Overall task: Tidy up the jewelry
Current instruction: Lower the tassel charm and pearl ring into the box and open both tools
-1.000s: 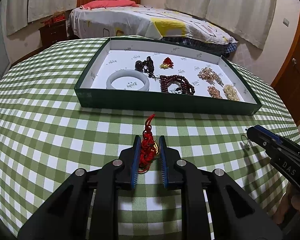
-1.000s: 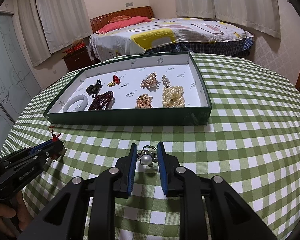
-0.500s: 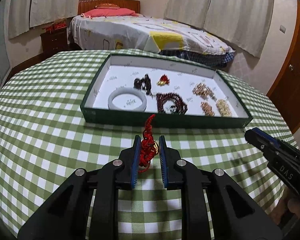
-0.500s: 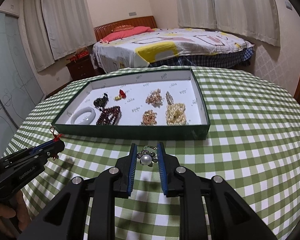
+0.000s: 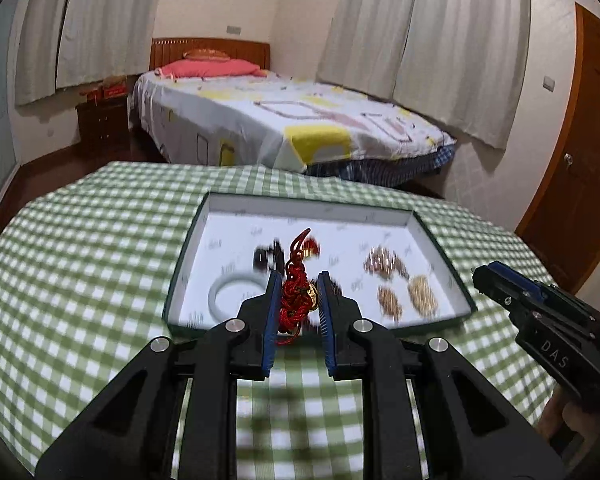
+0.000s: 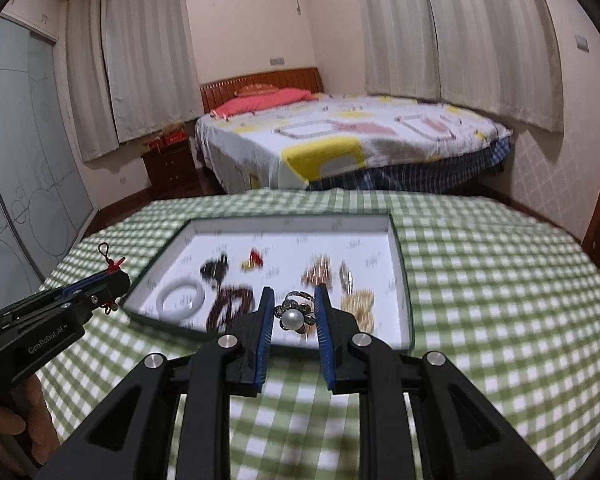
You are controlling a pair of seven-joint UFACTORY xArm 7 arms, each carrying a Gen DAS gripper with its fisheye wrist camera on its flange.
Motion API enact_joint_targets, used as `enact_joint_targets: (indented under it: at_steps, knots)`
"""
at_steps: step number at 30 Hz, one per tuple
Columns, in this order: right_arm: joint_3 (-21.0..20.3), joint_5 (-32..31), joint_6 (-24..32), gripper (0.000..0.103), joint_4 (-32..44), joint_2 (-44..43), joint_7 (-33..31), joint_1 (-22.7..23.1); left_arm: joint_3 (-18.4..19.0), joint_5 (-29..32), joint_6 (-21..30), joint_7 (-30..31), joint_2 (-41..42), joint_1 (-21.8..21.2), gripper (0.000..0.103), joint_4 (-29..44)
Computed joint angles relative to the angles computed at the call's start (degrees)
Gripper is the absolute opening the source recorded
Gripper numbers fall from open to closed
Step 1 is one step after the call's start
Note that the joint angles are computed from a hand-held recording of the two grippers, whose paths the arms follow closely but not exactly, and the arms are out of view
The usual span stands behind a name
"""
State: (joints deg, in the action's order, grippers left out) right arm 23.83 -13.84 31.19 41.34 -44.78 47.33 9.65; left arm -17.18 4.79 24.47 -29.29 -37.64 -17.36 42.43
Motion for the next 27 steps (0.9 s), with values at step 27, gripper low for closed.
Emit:
enact_joint_targets:
  at_steps: [27]
  knots:
    - [-6.4, -9.6, -9.3, 0.021, 11.5, 26.6, -1.0, -5.8, 3.3, 15.9, -1.5, -5.5, 34.1, 4.4, 0.018, 23.8]
